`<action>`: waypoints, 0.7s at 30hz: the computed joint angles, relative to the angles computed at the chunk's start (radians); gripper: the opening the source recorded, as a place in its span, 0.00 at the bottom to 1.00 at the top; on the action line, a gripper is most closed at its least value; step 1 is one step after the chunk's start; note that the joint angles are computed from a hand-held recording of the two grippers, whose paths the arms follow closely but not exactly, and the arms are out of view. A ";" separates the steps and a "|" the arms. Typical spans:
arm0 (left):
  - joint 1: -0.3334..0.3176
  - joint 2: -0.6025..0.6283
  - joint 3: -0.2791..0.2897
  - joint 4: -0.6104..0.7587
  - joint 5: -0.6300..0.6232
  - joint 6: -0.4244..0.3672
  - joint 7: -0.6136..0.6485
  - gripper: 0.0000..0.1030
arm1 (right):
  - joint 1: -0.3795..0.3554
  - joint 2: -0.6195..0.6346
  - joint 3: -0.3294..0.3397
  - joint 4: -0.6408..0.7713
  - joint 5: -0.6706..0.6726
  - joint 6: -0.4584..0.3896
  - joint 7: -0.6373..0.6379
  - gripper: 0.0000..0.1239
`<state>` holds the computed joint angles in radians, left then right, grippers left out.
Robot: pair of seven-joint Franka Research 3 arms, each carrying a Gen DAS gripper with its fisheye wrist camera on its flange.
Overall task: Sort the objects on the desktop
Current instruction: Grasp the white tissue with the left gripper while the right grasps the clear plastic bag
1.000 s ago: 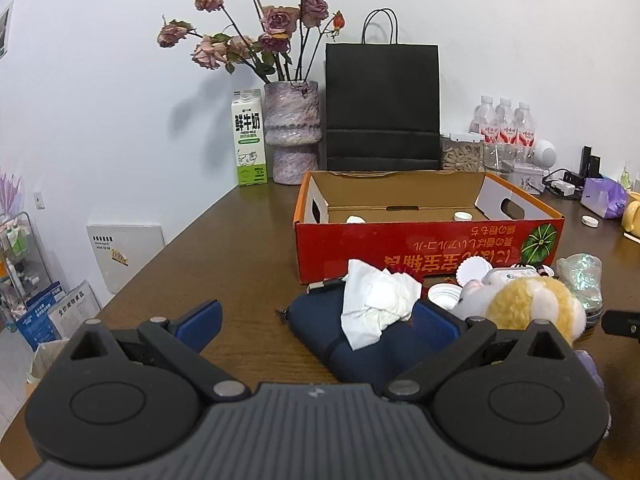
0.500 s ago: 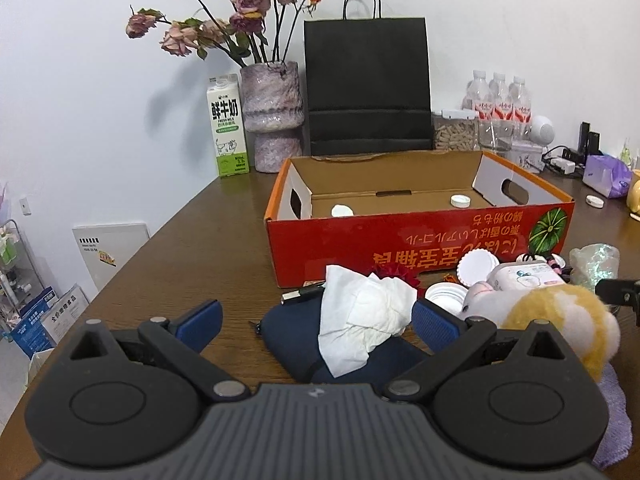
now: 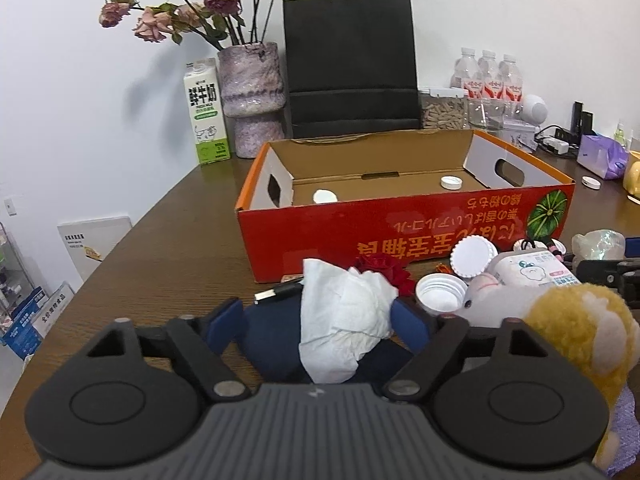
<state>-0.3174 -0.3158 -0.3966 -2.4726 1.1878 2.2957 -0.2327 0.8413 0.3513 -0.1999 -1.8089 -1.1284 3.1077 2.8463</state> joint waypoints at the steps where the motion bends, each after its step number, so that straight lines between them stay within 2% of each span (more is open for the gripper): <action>1: 0.000 0.000 0.002 0.000 0.002 0.007 0.001 0.71 | -0.006 0.002 0.008 0.001 0.011 -0.003 -0.016 0.70; 7: 0.004 0.004 0.007 -0.001 0.020 0.041 -0.002 0.59 | 0.010 0.009 -0.008 0.003 0.024 0.011 -0.045 0.57; 11: 0.009 0.005 0.013 -0.004 0.029 0.075 -0.009 0.43 | 0.001 0.010 0.003 -0.008 0.089 0.023 -0.107 0.40; 12: 0.011 0.004 0.014 -0.006 0.035 0.085 -0.009 0.37 | 0.012 0.010 -0.009 -0.011 0.098 0.030 -0.112 0.38; 17: 0.014 0.007 0.012 -0.002 0.046 0.103 -0.006 0.21 | 0.105 0.007 -0.122 -0.023 0.078 0.070 -0.065 0.33; 21: 0.013 0.001 0.002 0.000 0.056 0.093 -0.015 0.18 | 0.190 0.009 -0.223 -0.031 0.050 0.106 -0.008 0.32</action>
<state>-0.3045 -0.3152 -0.3947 -2.4727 1.2436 2.3886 -0.2474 1.0312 0.3600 -0.4232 -1.8395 -1.0781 3.2135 2.8379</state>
